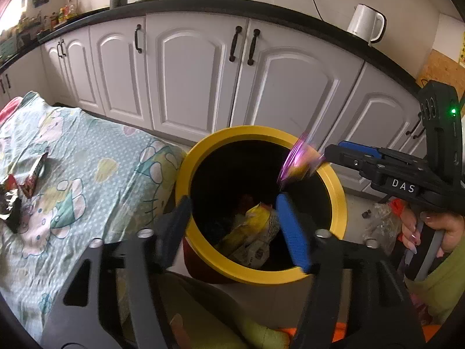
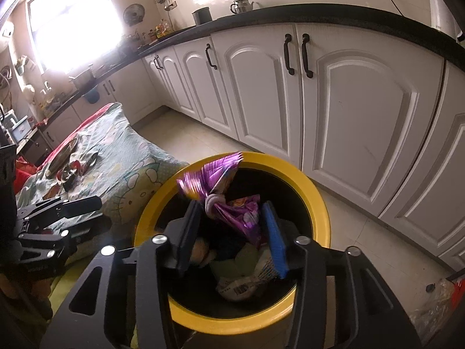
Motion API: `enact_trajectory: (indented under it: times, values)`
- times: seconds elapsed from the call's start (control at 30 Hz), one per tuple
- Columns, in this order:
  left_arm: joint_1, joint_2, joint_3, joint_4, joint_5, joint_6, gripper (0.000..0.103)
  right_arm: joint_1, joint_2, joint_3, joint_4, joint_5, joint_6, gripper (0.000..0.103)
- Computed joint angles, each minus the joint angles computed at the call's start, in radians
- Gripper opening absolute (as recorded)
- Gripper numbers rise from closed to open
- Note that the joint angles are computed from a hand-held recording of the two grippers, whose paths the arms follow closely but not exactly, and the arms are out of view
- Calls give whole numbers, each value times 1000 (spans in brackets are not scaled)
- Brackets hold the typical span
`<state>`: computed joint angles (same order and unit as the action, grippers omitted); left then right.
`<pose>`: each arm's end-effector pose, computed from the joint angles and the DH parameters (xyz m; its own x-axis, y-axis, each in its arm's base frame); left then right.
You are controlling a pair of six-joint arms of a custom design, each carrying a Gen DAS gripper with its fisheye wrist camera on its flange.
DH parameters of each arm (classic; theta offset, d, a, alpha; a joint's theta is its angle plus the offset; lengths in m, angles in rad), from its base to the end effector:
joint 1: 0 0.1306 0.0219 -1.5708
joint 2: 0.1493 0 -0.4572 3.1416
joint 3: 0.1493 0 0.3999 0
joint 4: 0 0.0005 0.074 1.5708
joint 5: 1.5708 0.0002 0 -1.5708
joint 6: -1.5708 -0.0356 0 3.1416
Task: Collect trash
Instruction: 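Open both tools to drop the snack box and purple wrapper into the bin, then move both tools back over the bed toward the red tube and green packet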
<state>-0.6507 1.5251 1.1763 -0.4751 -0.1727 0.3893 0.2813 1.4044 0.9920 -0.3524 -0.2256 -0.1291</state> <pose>0.4163 -0.3099 0.3685 -0.7314 0.0869 -0.6764 0.2446 0.9593 -0.1412 0.4386 0.1345 0.3520 -0.7144 -0.0758 -0.6956 -0.3364 0.9089 0.2465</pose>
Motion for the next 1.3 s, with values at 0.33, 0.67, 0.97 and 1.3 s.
enact_trajectory:
  times: [0.33,0.67,0.97,1.3]
  values:
    - [25,-67,-49,19,-51,68,92,14,-14,3,6,8,-7,61]
    - [41,-160,-106,37,-150,82,92,62,-42,20,8,37,-13,70]
    - [51,-239,-152,59,-203,93,92,117,-57,44,-2,51,-17,70]
    - [73,-319,-198,67,-270,102,92,173,-60,74,-27,37,-18,71]
